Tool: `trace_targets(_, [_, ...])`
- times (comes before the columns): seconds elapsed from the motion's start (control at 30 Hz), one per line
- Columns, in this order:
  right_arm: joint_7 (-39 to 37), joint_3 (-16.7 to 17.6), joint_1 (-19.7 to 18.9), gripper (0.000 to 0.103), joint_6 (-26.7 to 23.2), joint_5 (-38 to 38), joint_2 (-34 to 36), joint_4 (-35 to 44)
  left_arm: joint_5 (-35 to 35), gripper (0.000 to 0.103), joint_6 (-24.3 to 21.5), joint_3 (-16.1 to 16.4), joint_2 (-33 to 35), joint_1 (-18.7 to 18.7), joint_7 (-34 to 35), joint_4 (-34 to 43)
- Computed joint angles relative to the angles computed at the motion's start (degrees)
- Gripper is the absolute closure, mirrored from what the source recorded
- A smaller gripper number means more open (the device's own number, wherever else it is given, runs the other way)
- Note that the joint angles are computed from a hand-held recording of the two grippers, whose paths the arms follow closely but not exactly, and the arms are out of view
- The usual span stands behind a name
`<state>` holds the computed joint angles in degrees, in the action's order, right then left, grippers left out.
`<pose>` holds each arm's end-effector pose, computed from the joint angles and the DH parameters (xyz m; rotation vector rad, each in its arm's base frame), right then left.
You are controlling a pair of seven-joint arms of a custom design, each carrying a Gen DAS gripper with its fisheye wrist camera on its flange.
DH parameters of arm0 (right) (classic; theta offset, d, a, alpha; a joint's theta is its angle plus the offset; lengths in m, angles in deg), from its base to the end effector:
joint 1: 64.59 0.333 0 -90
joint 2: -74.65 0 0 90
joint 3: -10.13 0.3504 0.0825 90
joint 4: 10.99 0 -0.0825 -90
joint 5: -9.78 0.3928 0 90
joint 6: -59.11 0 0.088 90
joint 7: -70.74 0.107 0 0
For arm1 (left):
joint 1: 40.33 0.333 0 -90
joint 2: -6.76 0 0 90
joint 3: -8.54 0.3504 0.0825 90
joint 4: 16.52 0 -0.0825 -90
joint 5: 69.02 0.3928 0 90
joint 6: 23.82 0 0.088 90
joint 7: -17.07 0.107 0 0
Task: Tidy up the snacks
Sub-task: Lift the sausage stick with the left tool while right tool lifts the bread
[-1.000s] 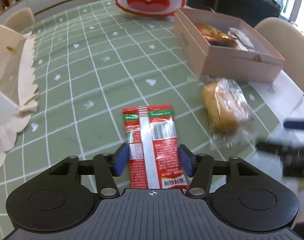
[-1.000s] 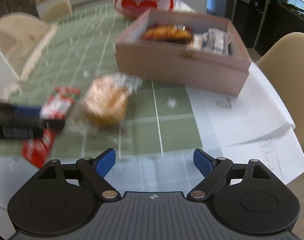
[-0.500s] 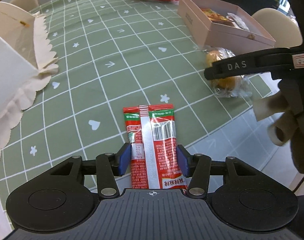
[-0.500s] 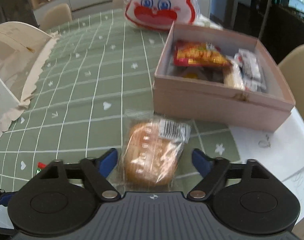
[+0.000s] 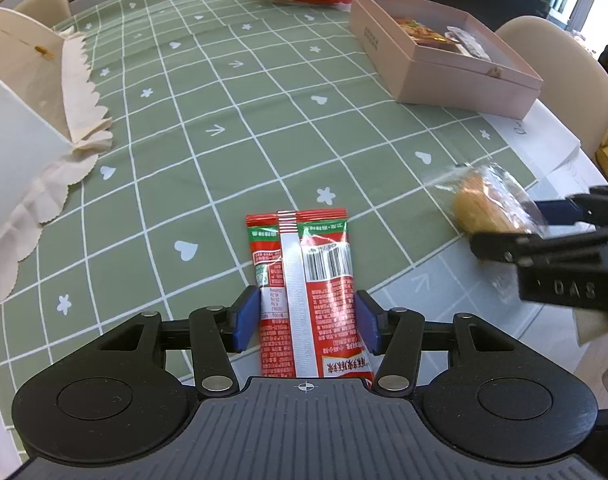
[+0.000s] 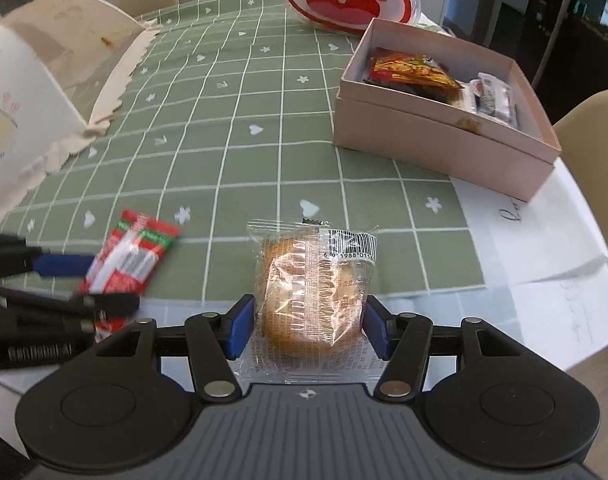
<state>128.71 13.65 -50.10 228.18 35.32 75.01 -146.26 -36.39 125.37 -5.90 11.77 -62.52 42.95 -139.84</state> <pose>0.5282 0.1417 0.4145 -2.2036 1.3675 -0.4290 0.4684 -0.3590 0.4266 -2.0028 1.9136 -0.5517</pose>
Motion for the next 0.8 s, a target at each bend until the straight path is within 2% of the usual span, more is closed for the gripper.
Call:
trace_targets(0.13, [1.2,-0.2,-0.1,0.043,0.6,-0.9,-0.4,-0.9,0.5,0.046,-0.2,0.0,0.1,-0.2,-0.1,0.2])
trace_targets(0.37, [2.5,-0.5,-0.6,0.032,0.6,0.1,0.1,-1.0,1.9,0.045,2.5,0.2,-0.6,0.1,-0.7,-1.5])
trace_targets(0.5, [0.8,-0.2,-0.8,0.033,1.2,4.0,0.1,-1.2,2.6,0.045,2.3,0.0,-0.6,0.1,-0.5,-1.4])
trace_targets(0.63, [-1.2,-0.4,-0.8,0.036,1.3,4.8,-0.5,-1.7,4.3,0.046,0.8,-0.1,-0.3,-0.3,-1.4,-0.8])
trace_targets(0.8, [1.5,-1.6,-1.6,0.037,1.3,1.0,-2.2,-2.9,2.3,0.050,1.8,-0.2,0.0,-0.1,0.0,-0.6])
